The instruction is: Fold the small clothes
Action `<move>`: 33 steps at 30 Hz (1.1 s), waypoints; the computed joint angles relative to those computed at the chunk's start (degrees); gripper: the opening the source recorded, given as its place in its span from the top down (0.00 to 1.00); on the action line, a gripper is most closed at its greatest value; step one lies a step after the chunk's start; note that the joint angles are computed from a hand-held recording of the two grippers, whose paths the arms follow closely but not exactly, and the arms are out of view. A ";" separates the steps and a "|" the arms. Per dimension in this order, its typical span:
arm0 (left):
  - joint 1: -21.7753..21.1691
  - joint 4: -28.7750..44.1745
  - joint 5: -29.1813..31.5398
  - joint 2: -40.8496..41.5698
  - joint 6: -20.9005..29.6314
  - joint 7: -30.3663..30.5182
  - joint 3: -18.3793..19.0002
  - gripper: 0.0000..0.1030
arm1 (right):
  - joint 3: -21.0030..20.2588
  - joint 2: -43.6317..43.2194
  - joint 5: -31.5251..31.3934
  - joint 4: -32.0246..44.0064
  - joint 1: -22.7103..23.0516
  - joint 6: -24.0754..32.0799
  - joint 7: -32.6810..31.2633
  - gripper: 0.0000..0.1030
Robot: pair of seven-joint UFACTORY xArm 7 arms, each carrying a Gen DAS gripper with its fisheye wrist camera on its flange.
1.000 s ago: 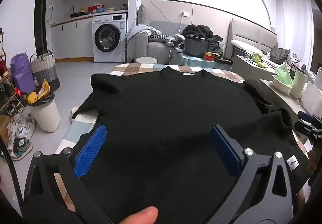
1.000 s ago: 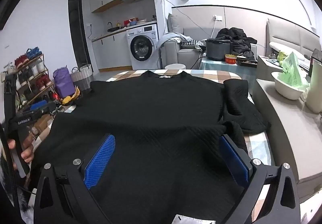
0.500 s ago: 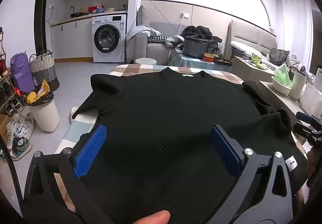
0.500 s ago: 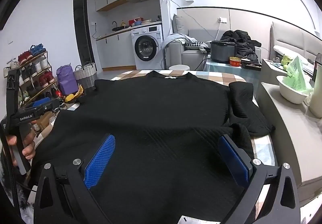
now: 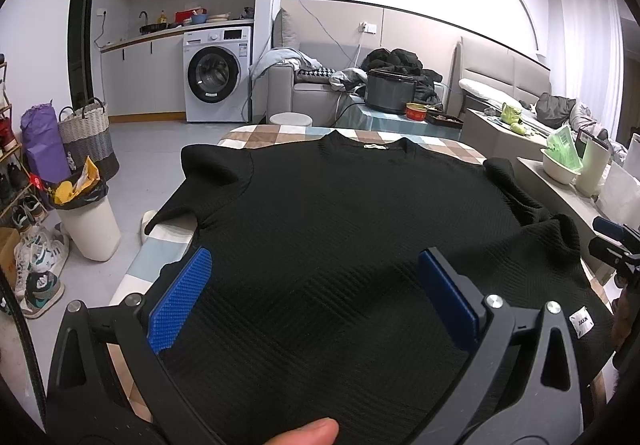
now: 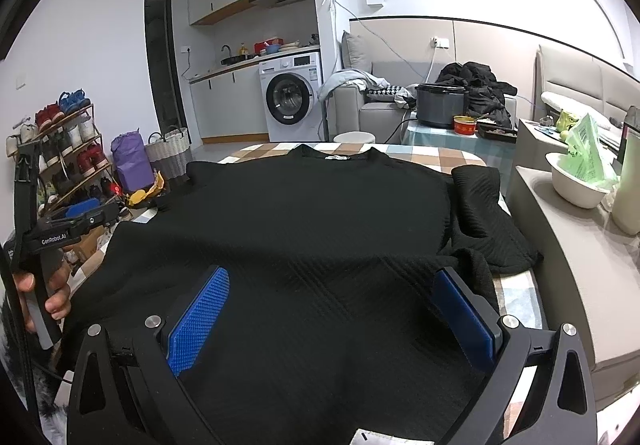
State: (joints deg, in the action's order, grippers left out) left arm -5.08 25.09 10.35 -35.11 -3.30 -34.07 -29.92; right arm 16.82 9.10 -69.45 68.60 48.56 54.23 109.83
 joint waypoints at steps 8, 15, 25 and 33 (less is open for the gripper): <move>-0.37 0.08 0.11 0.34 -0.06 0.35 0.62 0.00 | 0.09 -0.14 0.10 -0.25 -0.01 -0.02 0.41 0.00; -0.26 0.38 0.13 0.27 0.51 0.44 0.72 0.00 | 0.03 -0.62 -0.76 -0.81 -0.27 -1.20 2.18 0.00; 0.12 0.32 0.09 1.16 -0.41 1.32 1.50 0.00 | 0.26 -0.44 -0.72 -0.31 -0.23 -0.22 2.38 0.00; -0.12 0.29 -0.29 1.11 -0.24 1.56 1.53 0.00 | 0.32 -0.74 -0.55 -0.67 -0.39 -0.47 2.65 0.00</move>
State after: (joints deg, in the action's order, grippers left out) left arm -5.20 25.38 10.06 -34.00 -3.54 -32.51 -28.39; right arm 17.15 8.36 -70.00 67.93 48.18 53.76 112.49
